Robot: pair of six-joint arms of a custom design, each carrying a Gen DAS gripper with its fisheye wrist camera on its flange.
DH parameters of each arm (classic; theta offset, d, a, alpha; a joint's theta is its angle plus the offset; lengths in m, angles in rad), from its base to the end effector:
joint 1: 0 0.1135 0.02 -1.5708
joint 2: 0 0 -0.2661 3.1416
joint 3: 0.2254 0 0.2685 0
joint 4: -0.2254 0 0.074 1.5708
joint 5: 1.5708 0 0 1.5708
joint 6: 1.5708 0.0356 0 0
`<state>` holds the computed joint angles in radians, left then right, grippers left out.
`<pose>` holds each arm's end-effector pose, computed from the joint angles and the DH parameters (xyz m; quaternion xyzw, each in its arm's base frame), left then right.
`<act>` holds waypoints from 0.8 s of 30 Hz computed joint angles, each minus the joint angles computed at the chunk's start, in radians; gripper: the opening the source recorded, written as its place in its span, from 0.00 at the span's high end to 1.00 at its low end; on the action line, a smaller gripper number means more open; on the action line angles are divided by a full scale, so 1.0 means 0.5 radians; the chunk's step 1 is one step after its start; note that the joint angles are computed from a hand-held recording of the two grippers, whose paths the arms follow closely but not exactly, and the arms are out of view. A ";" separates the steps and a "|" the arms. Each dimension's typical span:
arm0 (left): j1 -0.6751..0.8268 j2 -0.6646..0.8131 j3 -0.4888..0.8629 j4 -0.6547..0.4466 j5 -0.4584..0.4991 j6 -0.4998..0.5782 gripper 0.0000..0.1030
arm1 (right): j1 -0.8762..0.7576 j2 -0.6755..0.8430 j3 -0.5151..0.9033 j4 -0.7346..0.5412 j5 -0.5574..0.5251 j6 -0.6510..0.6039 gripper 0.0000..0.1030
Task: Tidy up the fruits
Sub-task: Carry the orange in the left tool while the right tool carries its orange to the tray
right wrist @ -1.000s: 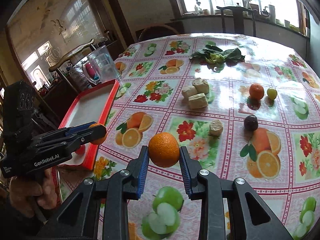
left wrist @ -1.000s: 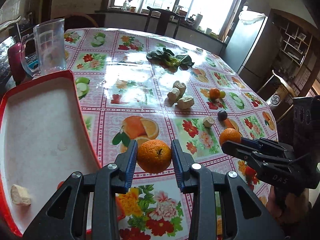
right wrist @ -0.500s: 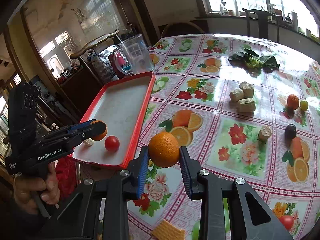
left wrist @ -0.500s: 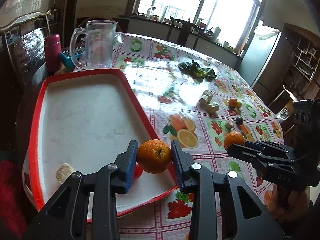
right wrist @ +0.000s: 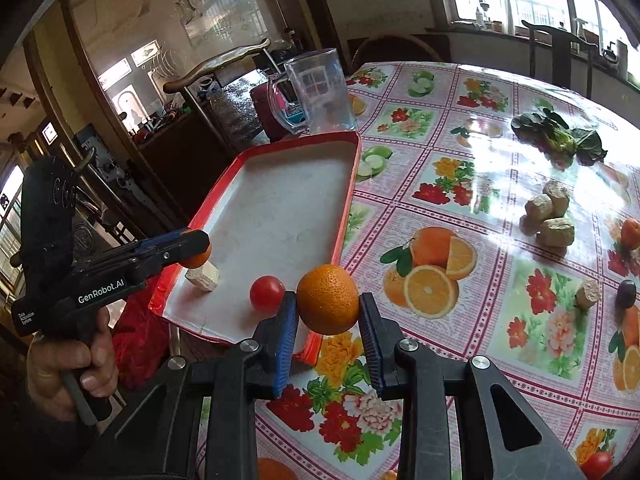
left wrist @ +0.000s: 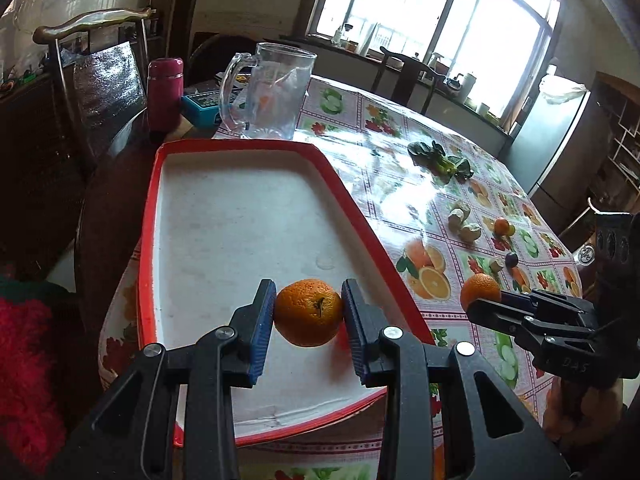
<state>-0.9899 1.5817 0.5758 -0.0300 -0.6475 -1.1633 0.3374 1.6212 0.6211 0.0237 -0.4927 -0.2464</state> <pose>0.1639 -0.2105 0.1026 -0.1629 0.9036 -0.0750 0.3889 0.2627 0.1100 0.1042 -0.3352 0.8675 0.2458 0.2731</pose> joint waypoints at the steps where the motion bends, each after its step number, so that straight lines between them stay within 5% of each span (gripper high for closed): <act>1: 0.001 -0.014 -0.016 -0.005 -0.004 -0.010 0.70 | 0.029 0.015 0.011 0.005 0.012 0.009 0.70; 14: 0.153 -0.130 -0.173 -0.015 0.021 -0.006 0.70 | 0.367 0.340 0.350 -0.005 0.136 0.137 0.70; 24: 0.362 0.034 -0.197 0.182 0.176 0.147 0.69 | 0.513 0.743 0.684 -0.063 0.245 0.163 0.70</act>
<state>-0.8092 1.5987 0.4773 0.0612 -0.5593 -1.0900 0.5938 1.9928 0.9629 -0.0078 -0.3701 -0.1648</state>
